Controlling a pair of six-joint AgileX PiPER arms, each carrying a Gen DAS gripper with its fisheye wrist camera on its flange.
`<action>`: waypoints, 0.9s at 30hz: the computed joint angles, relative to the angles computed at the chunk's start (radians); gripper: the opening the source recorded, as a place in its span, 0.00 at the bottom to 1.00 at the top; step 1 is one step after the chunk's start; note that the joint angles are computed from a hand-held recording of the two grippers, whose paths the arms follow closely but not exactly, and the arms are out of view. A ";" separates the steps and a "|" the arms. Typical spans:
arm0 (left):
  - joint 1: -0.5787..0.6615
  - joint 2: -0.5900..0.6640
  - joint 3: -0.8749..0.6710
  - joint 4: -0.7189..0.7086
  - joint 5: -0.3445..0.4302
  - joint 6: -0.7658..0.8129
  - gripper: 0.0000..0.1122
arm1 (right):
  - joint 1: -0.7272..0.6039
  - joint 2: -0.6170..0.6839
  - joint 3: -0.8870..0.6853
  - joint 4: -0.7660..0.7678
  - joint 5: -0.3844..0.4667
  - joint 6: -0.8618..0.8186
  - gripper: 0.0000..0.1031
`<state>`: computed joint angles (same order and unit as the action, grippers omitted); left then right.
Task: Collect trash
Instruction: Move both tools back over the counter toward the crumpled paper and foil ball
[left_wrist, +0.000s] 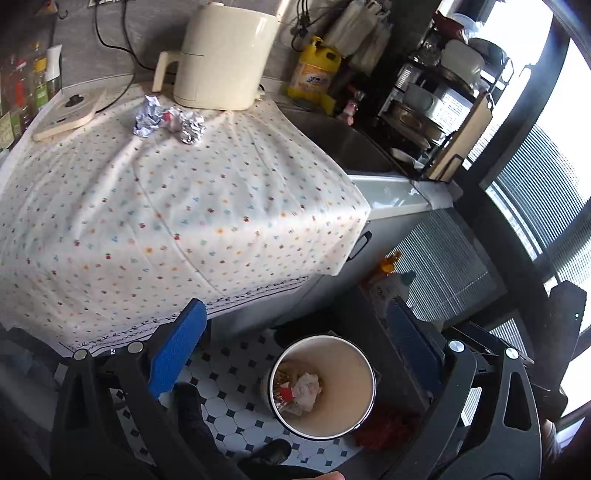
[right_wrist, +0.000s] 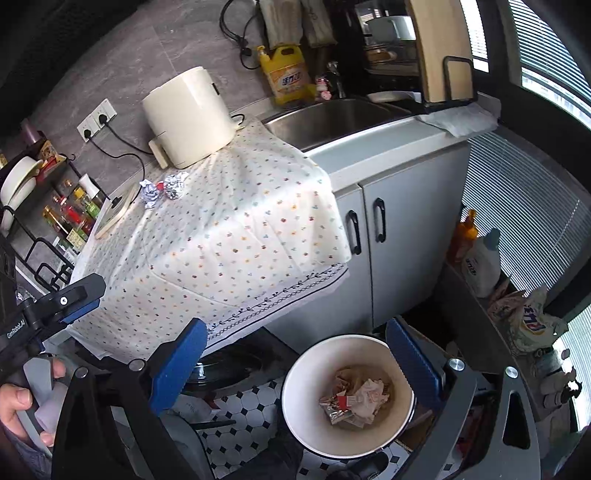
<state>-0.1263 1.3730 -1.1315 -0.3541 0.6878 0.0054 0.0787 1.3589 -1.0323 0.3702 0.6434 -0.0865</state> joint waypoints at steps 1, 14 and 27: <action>0.022 -0.010 0.000 -0.007 0.007 0.016 0.86 | 0.022 0.013 -0.021 -0.010 -0.002 0.017 0.92; 0.308 -0.027 -0.023 -0.161 0.071 0.232 0.86 | 0.265 0.213 -0.300 -0.188 0.013 0.249 0.92; 0.552 0.164 -0.237 -0.330 0.170 0.463 0.86 | 0.397 0.528 -0.755 -0.313 0.130 0.393 0.92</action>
